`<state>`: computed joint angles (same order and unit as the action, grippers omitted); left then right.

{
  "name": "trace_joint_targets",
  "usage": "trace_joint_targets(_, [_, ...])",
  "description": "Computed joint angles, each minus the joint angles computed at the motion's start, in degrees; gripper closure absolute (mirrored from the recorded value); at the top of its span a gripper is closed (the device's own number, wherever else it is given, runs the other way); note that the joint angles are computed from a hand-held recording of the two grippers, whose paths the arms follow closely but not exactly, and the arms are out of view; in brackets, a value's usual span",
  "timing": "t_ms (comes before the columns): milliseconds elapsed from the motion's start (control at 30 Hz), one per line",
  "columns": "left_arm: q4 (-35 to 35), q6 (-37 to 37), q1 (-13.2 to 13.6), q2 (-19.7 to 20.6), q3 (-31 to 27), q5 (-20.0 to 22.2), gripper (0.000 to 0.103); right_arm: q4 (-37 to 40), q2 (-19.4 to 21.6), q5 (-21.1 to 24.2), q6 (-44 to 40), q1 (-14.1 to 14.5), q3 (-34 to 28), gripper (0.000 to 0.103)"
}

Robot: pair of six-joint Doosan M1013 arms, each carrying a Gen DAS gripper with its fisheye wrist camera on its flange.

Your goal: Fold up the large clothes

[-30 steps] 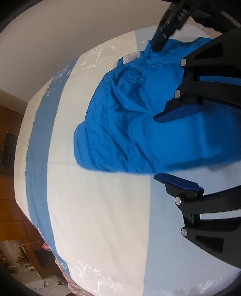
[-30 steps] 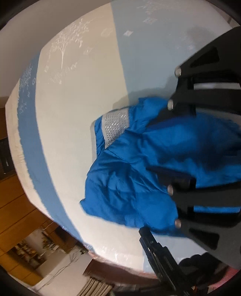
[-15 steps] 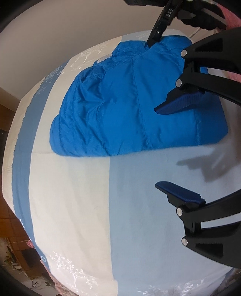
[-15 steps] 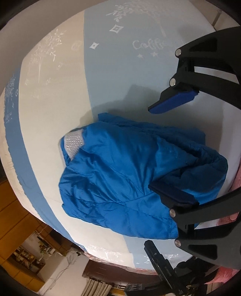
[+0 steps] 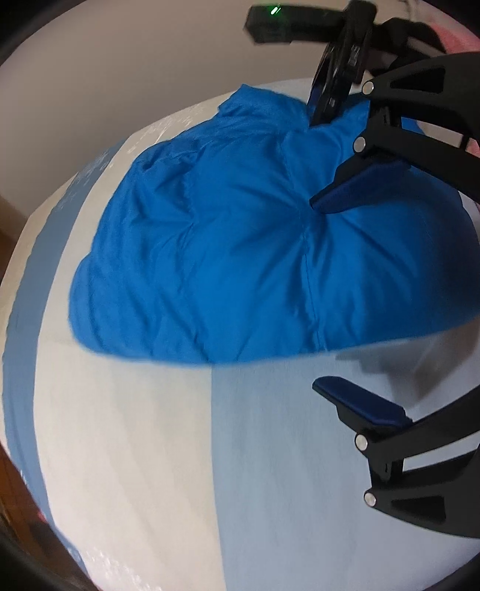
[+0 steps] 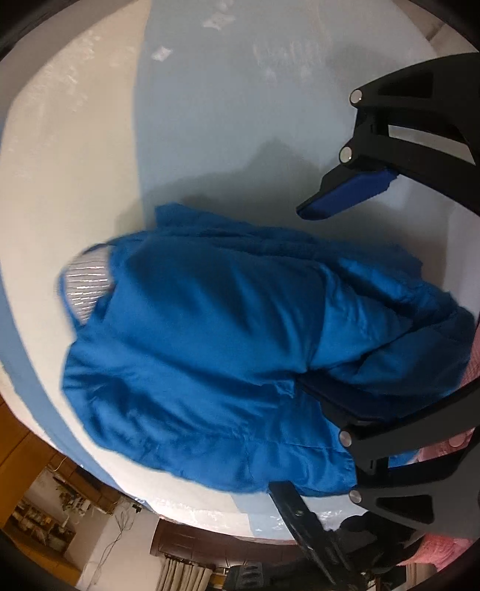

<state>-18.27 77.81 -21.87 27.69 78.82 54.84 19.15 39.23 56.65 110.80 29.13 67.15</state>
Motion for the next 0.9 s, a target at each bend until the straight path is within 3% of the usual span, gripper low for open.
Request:
trace_joint_targets(233, [-11.47, 4.83, 1.85, 1.56, 0.95, 0.09, 0.016, 10.78, 0.25, -1.96, -4.57, -2.20, 3.10, 0.017])
trace_joint_targets(267, [-11.35, 4.91, 1.76, 1.43, 1.11, -0.26, 0.019, 10.54, 0.19, -2.07, -4.96, -2.16, 3.13, 0.019])
trace_joint_targets(333, [-8.83, 4.06, 1.01, 0.91, 1.26, -1.18, 0.025, 12.04, -0.09, -2.50, -7.31, -2.15, 3.38, 0.037])
trace_joint_targets(500, [-6.64, 3.57, 0.12, -0.62, 2.43, -3.70, 0.043, 10.35, -1.71, -4.40, -9.41, -1.45, 4.16, 0.061])
trace_joint_targets(700, [-6.88, 5.44, -0.34, -2.94, 4.26, -8.25, 0.053, 8.73, -3.52, -6.68, -12.74, -0.59, 4.83, 0.067])
trace_joint_targets(900, [-2.57, 3.33, -0.17, -4.44, 4.09, -10.63, 0.053, 6.04, -4.92, -9.72, -14.94, 0.65, 5.59, 0.068])
